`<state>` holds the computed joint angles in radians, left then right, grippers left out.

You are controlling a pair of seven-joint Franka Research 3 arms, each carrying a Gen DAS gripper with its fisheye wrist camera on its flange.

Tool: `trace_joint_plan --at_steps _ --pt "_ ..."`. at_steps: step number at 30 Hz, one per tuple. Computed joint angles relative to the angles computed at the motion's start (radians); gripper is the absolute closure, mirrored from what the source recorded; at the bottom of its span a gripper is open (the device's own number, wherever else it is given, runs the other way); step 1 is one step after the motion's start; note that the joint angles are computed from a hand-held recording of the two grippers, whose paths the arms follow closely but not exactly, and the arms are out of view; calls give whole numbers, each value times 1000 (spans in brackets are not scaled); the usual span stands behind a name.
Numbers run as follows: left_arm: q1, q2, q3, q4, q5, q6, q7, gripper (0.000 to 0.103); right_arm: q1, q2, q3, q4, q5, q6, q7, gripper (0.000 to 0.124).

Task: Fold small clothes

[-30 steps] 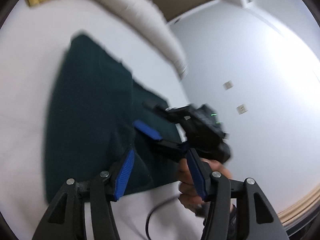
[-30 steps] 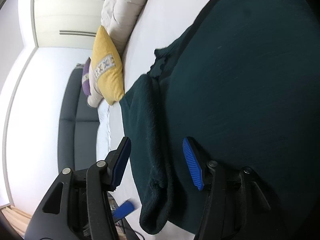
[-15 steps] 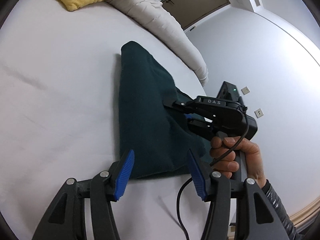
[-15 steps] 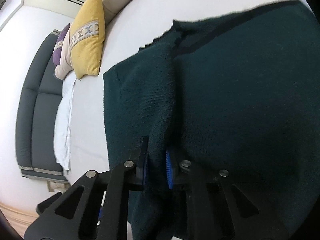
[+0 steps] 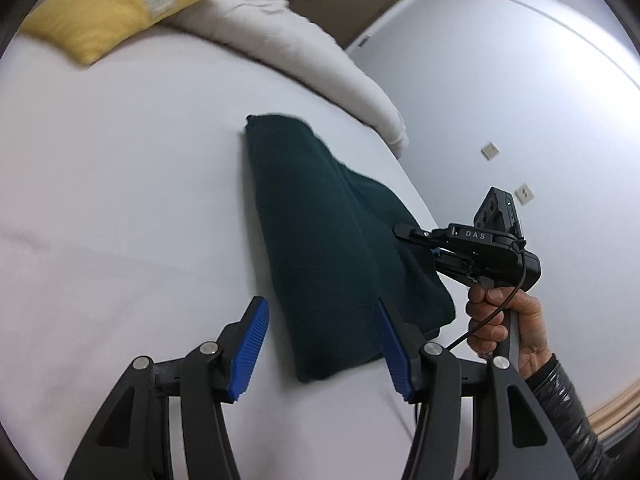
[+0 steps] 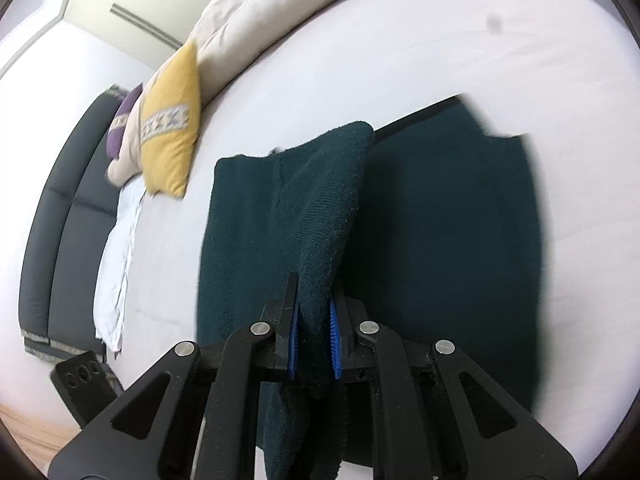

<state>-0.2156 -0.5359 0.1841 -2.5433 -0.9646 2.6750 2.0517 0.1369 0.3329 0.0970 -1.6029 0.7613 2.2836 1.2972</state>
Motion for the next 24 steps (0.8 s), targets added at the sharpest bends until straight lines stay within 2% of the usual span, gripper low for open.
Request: trace_joint_plan --at_steps 9,12,15,17,19,21,23,24 --pt "-28 186 -91 179 87 68 1 46 -96 2 -34 -14 56 -21 -74 113" --pt "-4 270 -140 239 163 86 -38 46 -112 16 -39 -15 65 -27 -92 113" --pt "43 350 -193 280 283 81 -140 45 -106 59 -34 -19 57 -3 -78 113" --pt "76 389 -226 285 391 94 -213 44 -134 67 -7 -54 149 30 -145 113" --pt "73 393 -229 272 375 124 -188 43 -159 66 6 -68 220 19 -189 112" --pt "78 393 -232 269 389 121 -189 43 -159 45 -3 -93 228 21 -201 111" --pt "87 399 -235 274 419 109 -201 43 -116 -7 -32 -140 150 104 -141 100" --pt "89 401 -242 275 433 109 -215 43 -81 -41 -49 -169 81 174 -90 100"
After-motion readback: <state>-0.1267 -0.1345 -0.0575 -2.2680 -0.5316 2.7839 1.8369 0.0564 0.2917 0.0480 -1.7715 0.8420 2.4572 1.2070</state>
